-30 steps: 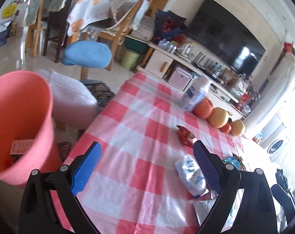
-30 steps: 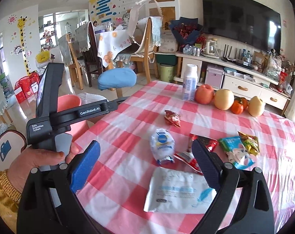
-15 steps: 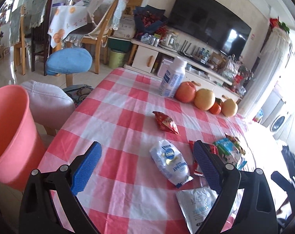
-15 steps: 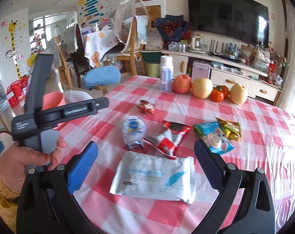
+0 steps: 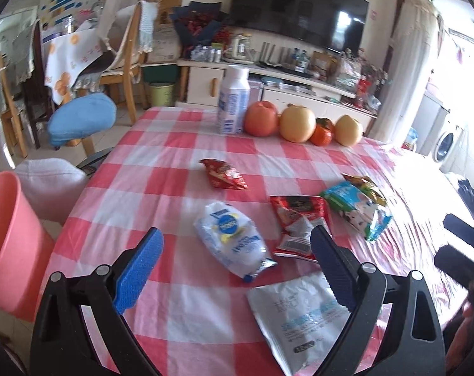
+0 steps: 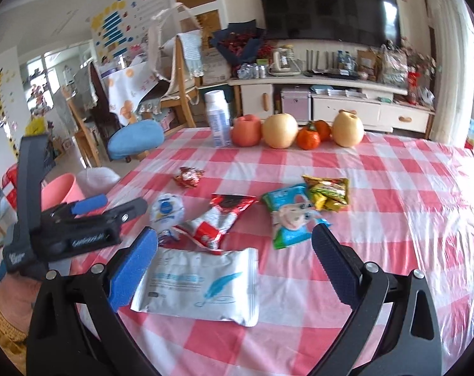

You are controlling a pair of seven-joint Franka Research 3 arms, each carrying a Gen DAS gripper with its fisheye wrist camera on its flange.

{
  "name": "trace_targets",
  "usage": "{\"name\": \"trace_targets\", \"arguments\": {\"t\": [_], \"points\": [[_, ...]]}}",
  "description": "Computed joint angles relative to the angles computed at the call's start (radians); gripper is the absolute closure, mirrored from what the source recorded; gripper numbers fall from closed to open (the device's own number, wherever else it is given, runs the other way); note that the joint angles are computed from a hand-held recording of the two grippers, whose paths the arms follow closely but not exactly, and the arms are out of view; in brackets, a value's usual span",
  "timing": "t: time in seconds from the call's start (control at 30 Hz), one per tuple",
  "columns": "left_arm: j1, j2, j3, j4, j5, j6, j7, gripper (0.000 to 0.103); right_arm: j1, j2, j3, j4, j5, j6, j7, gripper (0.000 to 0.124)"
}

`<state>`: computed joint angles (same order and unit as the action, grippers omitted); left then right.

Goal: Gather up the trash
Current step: 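Move both tools back over the table toward the snack packets, then grasp the red Richboy packet with the left gripper while the right gripper grasps the blue cow-print packet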

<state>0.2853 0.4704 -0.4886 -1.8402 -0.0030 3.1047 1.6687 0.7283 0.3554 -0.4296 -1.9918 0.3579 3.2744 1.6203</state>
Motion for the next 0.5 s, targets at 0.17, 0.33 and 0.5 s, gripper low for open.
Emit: {"name": "trace_targets", "arguments": {"t": [0.17,0.33,0.5], "points": [[0.025,0.013,-0.05,0.007,0.0,-0.02,0.052,0.009,-0.064,-0.011,0.028,-0.003,0.011,-0.017,0.029,0.025],[0.029,0.028,-0.076,0.022,-0.023,-0.057,0.113,0.009,-0.138,-0.024,0.059,-0.009,-0.005,-0.032,0.077,0.025],[-0.009,0.045,-0.054,0.051,-0.054,-0.101,0.16,0.009,-0.198,-0.024,0.075,-0.004,-0.025,-0.04,0.121,0.025]]}}
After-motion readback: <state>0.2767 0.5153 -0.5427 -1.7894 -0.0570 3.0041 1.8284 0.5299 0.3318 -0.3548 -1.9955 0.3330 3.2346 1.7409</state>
